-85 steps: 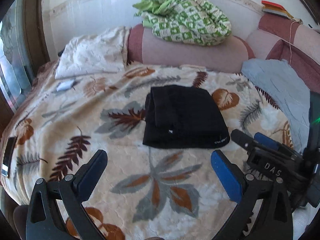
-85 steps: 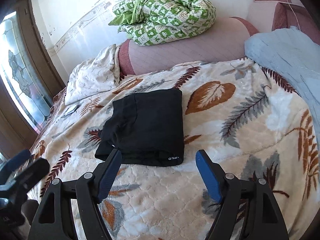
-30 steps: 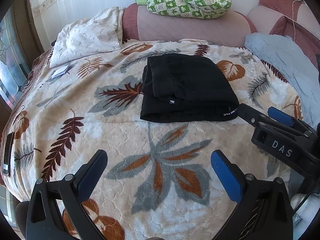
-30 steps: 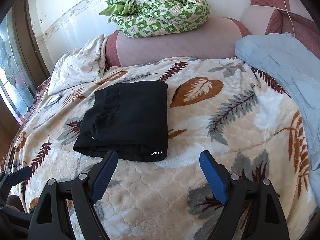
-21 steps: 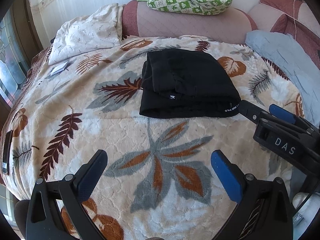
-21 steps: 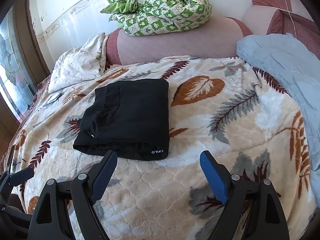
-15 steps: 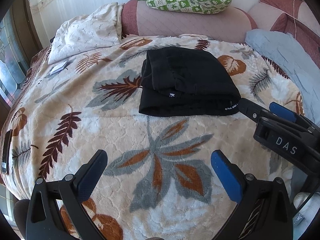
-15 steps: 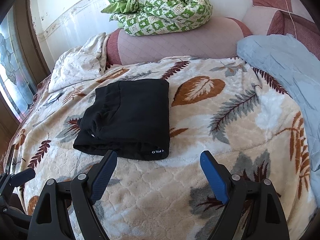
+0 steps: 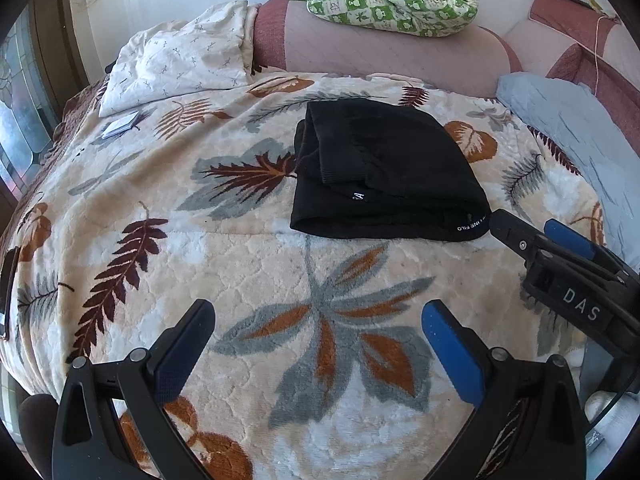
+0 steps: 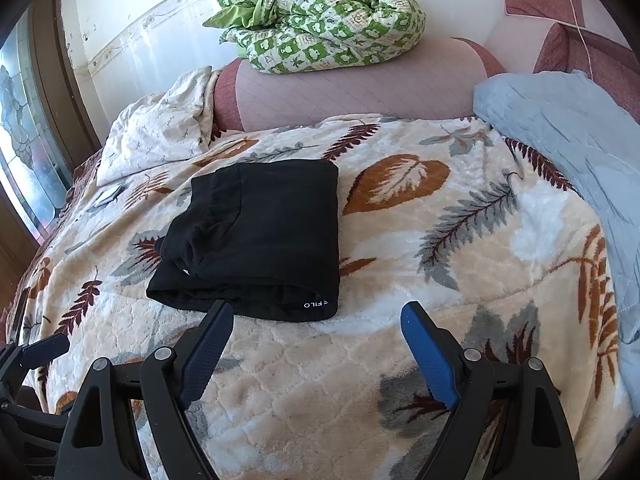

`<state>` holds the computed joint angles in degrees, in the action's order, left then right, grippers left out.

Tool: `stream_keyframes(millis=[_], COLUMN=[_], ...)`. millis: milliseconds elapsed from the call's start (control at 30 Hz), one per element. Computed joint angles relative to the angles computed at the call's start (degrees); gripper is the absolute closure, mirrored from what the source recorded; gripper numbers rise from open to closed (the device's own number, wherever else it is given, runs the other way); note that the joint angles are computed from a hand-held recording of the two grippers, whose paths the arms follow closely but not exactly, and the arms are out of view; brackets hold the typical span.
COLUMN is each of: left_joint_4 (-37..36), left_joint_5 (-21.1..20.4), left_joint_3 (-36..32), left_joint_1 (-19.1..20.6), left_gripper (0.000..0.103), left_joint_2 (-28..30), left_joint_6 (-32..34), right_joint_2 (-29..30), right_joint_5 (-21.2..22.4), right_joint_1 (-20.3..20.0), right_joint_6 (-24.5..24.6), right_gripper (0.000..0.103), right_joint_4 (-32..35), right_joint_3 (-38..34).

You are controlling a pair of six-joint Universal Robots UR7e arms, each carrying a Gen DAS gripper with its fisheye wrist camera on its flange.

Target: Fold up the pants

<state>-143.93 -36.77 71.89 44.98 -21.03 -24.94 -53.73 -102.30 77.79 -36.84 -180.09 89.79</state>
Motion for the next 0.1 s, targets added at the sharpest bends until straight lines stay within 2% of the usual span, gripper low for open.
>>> stream_keyframes(millis=[100], left_joint_4=[0.89], left_joint_5=[0.13], left_joint_3=[-0.15], left_joint_1=[0.11], left_gripper=[0.0], left_joint_2=[0.0], left_joint_6=[-1.09], right_joint_2=[0.05], right_joint_5=[0.02], right_joint_1=[0.06], right_joint_6=[-0.31], right_gripper=[0.013], right_joint_4=[-0.14], right_joint_3=[0.0])
